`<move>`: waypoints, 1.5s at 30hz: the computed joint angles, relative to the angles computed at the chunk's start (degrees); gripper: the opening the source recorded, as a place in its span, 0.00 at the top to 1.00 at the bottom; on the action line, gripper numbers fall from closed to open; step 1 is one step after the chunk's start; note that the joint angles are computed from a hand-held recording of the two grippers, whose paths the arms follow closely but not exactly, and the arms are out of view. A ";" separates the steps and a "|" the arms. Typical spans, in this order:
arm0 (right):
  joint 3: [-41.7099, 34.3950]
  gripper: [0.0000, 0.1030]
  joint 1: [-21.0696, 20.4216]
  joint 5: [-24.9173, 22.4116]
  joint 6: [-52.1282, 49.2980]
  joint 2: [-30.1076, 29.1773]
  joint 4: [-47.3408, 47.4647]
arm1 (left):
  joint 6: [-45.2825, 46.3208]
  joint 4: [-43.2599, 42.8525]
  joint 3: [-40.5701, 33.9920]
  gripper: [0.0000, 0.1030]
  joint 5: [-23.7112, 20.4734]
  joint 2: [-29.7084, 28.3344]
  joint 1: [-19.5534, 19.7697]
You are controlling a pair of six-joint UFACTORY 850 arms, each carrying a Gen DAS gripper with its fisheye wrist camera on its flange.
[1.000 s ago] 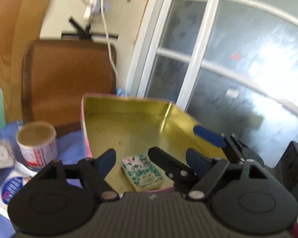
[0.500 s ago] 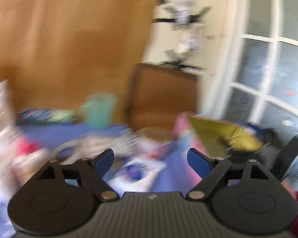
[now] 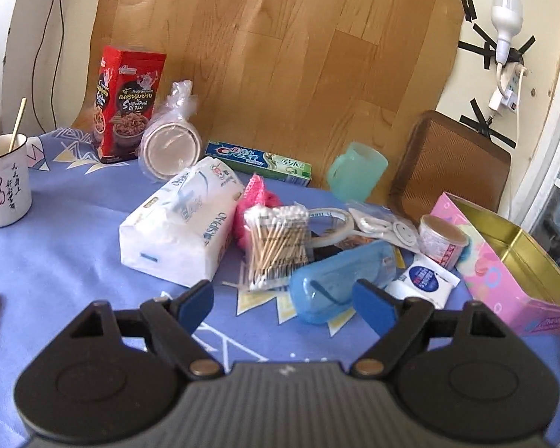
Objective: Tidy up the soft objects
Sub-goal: 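Grasp the blue plastic case with the left gripper, then lower the blue case into the pink tin and release it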
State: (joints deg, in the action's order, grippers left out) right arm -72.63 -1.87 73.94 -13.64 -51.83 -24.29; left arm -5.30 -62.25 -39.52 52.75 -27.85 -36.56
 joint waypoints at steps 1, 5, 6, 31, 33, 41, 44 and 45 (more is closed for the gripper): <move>1.47 0.09 -0.13 1.86 1.61 1.07 -0.81 | -0.58 1.21 0.07 0.18 -0.26 -0.20 0.55; 4.02 0.10 -1.12 -6.08 21.56 6.72 -21.62 | -5.21 6.13 0.21 0.20 -0.20 -1.13 2.03; 3.31 0.12 -0.49 -9.37 27.55 7.24 -27.61 | -6.34 7.71 0.27 0.21 -0.16 -1.20 2.60; 2.91 0.50 -0.88 -14.83 73.88 8.03 -75.52 | -29.50 34.41 3.69 0.36 -0.70 -3.02 5.25; 5.54 0.41 -2.64 -14.30 69.87 8.94 -75.82 | -27.03 31.04 3.89 0.25 -1.14 -2.57 4.11; 7.52 0.27 0.84 -21.63 51.73 8.83 -68.70 | -26.79 32.15 1.57 0.35 -5.08 -3.30 5.60; 7.84 0.25 2.66 -23.80 46.96 8.73 -65.34 | -27.32 32.96 0.24 0.36 -5.30 -4.11 5.62; 7.65 0.26 3.32 -24.91 46.70 8.47 -64.55 | -24.87 30.69 -0.61 0.36 -6.33 -4.01 5.15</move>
